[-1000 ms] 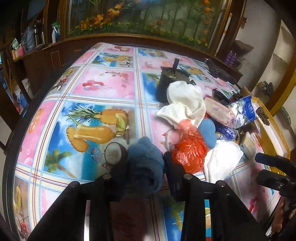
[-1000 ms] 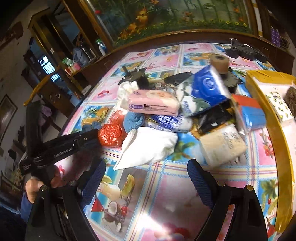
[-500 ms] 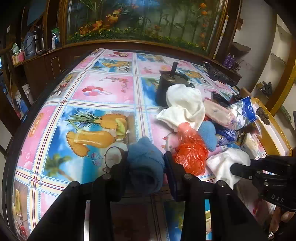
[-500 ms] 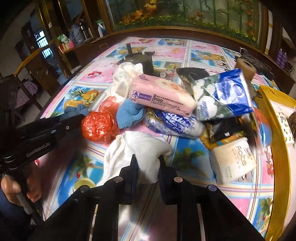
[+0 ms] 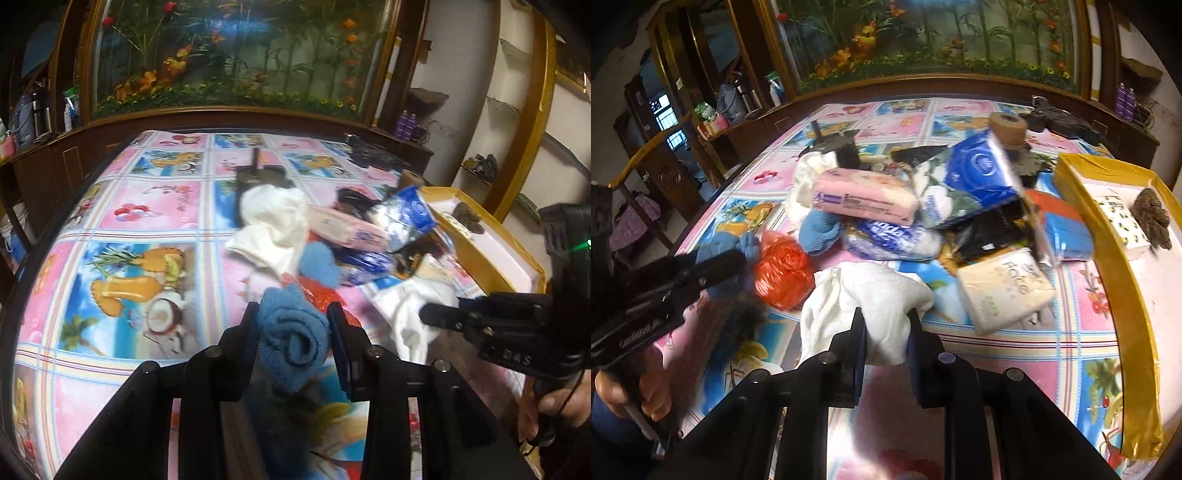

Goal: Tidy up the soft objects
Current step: 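Carry the towel and cloth into the white box and release both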

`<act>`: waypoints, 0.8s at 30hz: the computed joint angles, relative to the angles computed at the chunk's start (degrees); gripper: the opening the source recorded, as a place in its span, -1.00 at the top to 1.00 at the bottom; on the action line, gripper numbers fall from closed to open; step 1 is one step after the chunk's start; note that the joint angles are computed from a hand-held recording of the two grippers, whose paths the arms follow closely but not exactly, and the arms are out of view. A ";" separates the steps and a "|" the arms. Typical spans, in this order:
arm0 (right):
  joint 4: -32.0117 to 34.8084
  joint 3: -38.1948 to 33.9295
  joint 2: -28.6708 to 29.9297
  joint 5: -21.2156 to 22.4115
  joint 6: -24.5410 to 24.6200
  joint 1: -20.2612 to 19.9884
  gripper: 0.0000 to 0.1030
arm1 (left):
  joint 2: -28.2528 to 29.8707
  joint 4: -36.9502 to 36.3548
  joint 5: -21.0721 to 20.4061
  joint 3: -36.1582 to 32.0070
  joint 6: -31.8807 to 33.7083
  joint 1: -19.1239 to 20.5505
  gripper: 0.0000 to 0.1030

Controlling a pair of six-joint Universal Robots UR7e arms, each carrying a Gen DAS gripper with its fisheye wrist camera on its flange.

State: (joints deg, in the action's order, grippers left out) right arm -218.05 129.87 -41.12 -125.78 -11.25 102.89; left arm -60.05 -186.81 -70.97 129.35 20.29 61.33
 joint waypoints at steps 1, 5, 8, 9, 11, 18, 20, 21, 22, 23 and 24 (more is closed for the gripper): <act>-0.93 0.11 0.16 -1.11 -0.19 0.18 0.59 | 0.16 -0.31 0.33 0.31 0.12 -0.36 0.31; -3.58 -0.15 1.34 -5.62 -2.62 1.21 0.59 | 0.58 -1.89 1.48 2.11 1.15 -3.08 0.31; -4.01 0.50 0.91 -5.40 -2.77 1.08 0.59 | 1.26 -2.95 2.55 3.11 1.82 -4.53 0.31; -4.28 0.50 0.97 -5.76 -2.96 1.20 0.59 | 1.42 -3.02 2.90 3.27 1.94 -4.80 0.31; -5.27 0.78 1.09 -6.50 -3.56 1.57 0.59 | 1.48 -2.74 3.13 3.54 1.94 -5.13 0.31; -7.53 1.18 1.23 -7.60 -5.11 2.42 0.59 | 0.66 -2.83 3.43 4.37 1.08 -6.39 0.31; -8.05 1.37 1.20 -7.99 -5.49 2.54 0.59 | 0.65 -2.98 3.83 4.49 0.89 -6.77 0.31; -8.37 1.46 1.16 -8.24 -5.70 2.64 0.59 | 0.69 -2.93 4.10 4.49 0.73 -7.01 0.31; -8.85 1.55 1.18 -8.66 -6.07 2.78 0.59 | 0.70 -2.73 4.19 4.34 0.60 -7.10 0.31; -9.26 1.58 1.24 -8.90 -6.41 2.89 0.59 | 0.66 -2.67 4.08 4.32 0.49 -7.13 0.31; -9.69 1.68 1.21 -9.09 -6.71 2.97 0.59 | 0.65 -2.56 4.03 4.31 0.34 -7.22 0.31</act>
